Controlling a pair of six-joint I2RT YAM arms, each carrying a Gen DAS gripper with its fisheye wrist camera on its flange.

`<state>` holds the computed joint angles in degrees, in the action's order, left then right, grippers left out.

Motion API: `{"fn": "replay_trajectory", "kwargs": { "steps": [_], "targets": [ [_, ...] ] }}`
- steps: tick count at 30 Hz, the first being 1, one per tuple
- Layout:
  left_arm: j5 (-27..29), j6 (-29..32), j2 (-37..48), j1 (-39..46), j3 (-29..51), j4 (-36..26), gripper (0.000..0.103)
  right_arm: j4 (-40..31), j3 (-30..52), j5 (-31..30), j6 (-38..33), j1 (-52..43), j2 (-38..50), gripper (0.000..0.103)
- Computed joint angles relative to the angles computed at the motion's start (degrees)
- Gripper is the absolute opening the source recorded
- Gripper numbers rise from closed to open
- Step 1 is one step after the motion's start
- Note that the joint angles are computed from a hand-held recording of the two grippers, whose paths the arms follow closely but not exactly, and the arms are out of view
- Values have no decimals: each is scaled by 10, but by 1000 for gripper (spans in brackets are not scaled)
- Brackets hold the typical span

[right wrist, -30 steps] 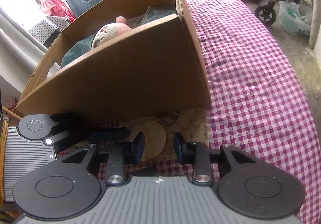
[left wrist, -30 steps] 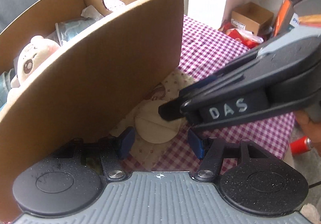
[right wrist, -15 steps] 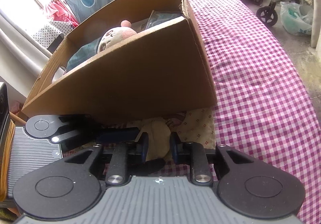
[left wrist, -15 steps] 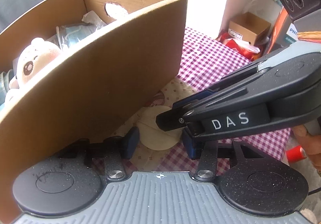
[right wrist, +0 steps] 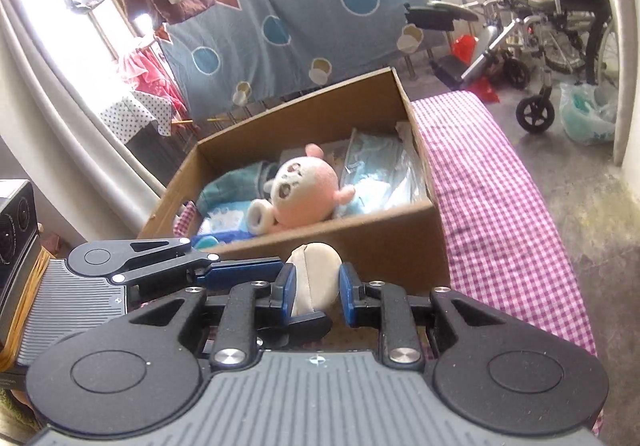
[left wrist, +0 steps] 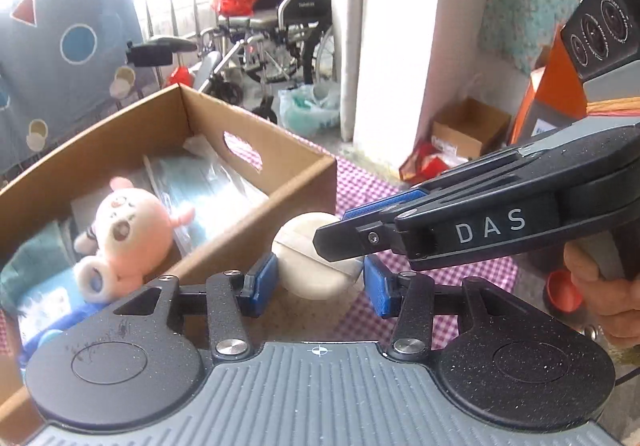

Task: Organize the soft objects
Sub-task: 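Lift the wooden disc into the box and open the right gripper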

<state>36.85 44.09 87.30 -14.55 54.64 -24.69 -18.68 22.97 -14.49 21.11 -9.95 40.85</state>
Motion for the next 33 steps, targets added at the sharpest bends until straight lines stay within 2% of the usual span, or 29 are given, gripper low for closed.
{"fn": "replay_trajectory", "kwargs": {
  "steps": [4,8,11,14,19,27,33],
  "targets": [
    [7,-12,-1,13,34,7,47,27,66,-18,-24,5,77,26],
    [-12,-37,62,14,118,-11,47,59,147,-64,-51,-10,217,26],
    [-43,-59,157,5,230,-78,47,54,229,-116,-66,-31,350,26],
    [-78,-72,252,-5,342,-153,47,20,315,-167,-81,-47,474,26],
    [-112,-91,401,-21,525,-291,47,-44,422,-201,-107,-63,615,26],
    [-135,-109,486,-36,634,-362,47,-109,518,-183,-142,-58,720,26],
    [-140,-114,470,-37,617,-339,52,-87,497,-134,-157,-45,691,28]
  ]
}}
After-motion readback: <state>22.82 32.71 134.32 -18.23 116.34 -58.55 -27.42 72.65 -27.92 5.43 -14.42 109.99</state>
